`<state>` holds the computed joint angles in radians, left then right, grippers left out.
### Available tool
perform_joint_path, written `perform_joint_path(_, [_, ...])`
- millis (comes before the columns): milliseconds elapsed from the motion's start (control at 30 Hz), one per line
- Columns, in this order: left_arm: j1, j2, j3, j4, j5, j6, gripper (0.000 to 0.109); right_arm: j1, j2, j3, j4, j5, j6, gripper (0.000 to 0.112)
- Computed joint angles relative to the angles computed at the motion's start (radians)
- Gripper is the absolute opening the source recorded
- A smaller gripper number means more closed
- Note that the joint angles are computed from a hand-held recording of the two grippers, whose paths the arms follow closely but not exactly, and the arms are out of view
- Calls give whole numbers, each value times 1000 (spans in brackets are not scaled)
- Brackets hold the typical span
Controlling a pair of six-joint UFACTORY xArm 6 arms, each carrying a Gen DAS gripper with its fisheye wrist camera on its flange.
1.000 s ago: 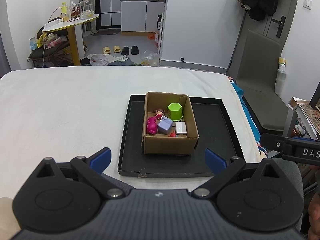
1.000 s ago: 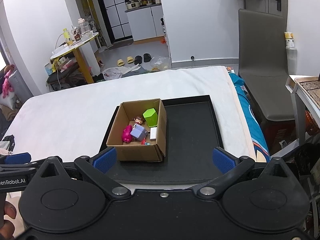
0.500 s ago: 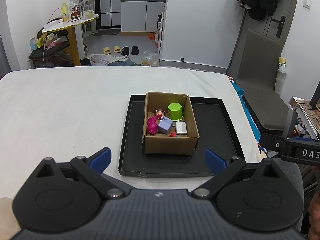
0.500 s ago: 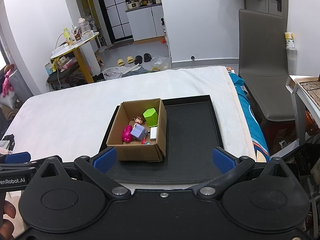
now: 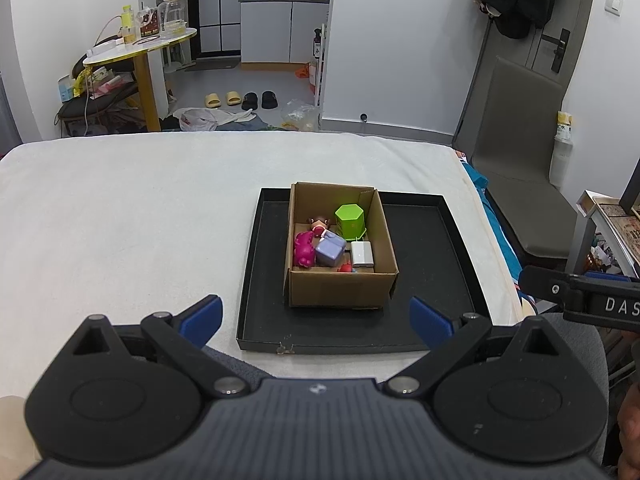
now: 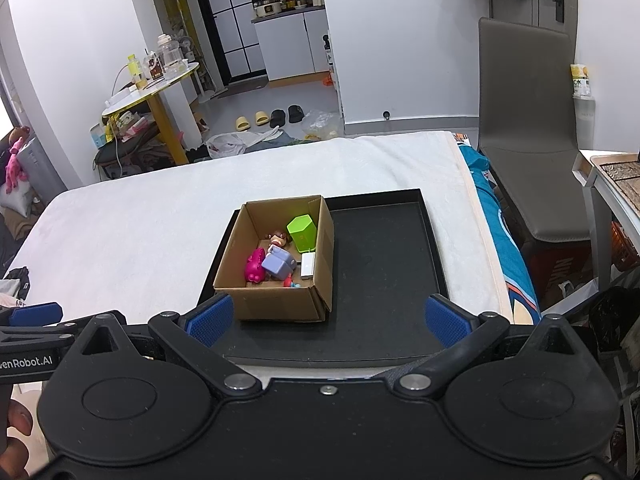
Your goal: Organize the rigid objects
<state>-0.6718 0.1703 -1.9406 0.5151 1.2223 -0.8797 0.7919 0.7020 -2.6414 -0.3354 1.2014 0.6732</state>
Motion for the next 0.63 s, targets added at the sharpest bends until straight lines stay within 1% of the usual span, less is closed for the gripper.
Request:
perform_joint_path(300, [0, 0, 1, 0, 0, 3, 99, 0, 6, -11, 0, 6, -1, 103])
perform_joint_path(500, [-1, 3, 3, 10, -12, -5, 99, 0, -15, 27, -1, -11, 3, 103])
perform_joint_path(633, [-1, 0, 5, 8, -15, -3, 99, 0, -1, 1, 1, 1, -1, 103])
